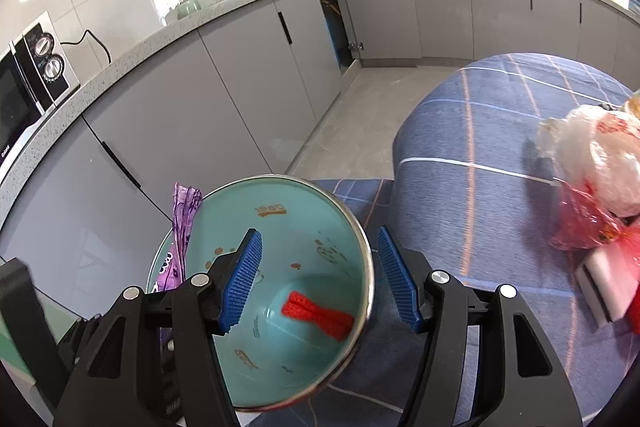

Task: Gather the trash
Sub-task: 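Carry both items over the teal bin and open both tools to drop them, then grasp the pink plastic bag with the left tool while the right tool grasps the red plastic bag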

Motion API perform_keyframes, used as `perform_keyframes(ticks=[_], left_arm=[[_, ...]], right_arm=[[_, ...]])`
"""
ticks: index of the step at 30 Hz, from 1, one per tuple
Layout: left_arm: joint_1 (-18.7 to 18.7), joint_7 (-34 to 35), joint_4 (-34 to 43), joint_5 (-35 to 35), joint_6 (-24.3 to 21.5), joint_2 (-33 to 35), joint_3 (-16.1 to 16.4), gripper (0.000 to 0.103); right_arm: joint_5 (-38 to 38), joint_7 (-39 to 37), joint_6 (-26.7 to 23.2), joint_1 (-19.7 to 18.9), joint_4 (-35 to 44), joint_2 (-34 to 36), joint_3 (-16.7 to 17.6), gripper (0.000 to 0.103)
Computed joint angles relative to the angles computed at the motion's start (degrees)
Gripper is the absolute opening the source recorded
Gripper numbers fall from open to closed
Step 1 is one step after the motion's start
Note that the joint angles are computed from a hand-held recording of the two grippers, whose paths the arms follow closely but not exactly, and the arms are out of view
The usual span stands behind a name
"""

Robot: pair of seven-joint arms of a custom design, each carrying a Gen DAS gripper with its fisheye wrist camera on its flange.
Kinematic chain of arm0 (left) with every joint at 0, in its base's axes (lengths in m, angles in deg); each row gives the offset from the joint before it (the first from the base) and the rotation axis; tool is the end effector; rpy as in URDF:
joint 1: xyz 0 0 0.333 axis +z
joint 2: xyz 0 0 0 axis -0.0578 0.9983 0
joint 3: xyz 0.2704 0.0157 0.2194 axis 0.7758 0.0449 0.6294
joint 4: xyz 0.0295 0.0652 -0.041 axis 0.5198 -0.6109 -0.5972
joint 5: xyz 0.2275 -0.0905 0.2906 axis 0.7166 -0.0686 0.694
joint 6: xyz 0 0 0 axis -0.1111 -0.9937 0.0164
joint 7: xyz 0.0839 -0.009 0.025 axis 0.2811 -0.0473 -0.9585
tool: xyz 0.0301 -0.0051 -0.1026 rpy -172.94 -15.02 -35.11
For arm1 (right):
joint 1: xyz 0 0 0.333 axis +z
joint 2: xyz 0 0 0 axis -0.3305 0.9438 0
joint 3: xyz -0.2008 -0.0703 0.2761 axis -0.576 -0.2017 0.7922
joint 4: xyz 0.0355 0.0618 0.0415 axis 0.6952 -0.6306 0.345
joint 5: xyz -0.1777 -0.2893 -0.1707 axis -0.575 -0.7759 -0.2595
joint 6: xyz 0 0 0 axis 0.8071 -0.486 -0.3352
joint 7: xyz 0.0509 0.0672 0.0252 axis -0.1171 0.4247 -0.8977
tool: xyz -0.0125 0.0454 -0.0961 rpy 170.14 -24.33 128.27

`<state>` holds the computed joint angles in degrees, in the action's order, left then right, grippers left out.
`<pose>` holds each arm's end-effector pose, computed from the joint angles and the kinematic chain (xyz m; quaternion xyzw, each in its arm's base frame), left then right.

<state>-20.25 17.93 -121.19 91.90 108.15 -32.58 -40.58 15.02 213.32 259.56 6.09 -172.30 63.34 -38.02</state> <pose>0.6367 -0.1315 0.4186 -0.6772 0.6428 -0.2442 0.2619 0.6467 0.3005 0.4542 -0.6114 0.6786 -0.1814 0.3643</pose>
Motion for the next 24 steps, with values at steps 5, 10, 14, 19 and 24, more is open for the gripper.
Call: perform_keyframes(ticks=[5, 10, 14, 19, 24], left_arm=[[0.45, 0.24, 3.15, -0.71, -1.62, 2.63, -0.68, 0.056], [6.52, 13.60, 6.85, -13.70, -4.26, 5.75, -9.18, 0.039], [8.42, 23.09, 8.15, -20.49, -6.14, 7.13, -13.40, 0.039], [6.02, 26.23, 8.85, -24.79, -7.65, 7.32, -11.64, 0.074], [0.47, 20.03, 5.03, -21.17, -2.55, 4.11, -3.24, 0.076]], right_arm=[[-0.97, 1.22, 1.09, 0.52, -2.35, -1.58, -1.05, 0.060], [-0.78, 2.45, 1.79, 0.21, -3.16, -2.22, -1.36, 0.060], [-1.19, 3.68, 1.83, 0.27, -3.50, -2.38, -1.90, 0.060], [-1.08, 4.71, 1.95, -0.30, -4.46, -2.74, -1.98, 0.060], [-2.89, 7.04, 2.54, 0.48, -5.49, -3.49, -3.50, 0.060]])
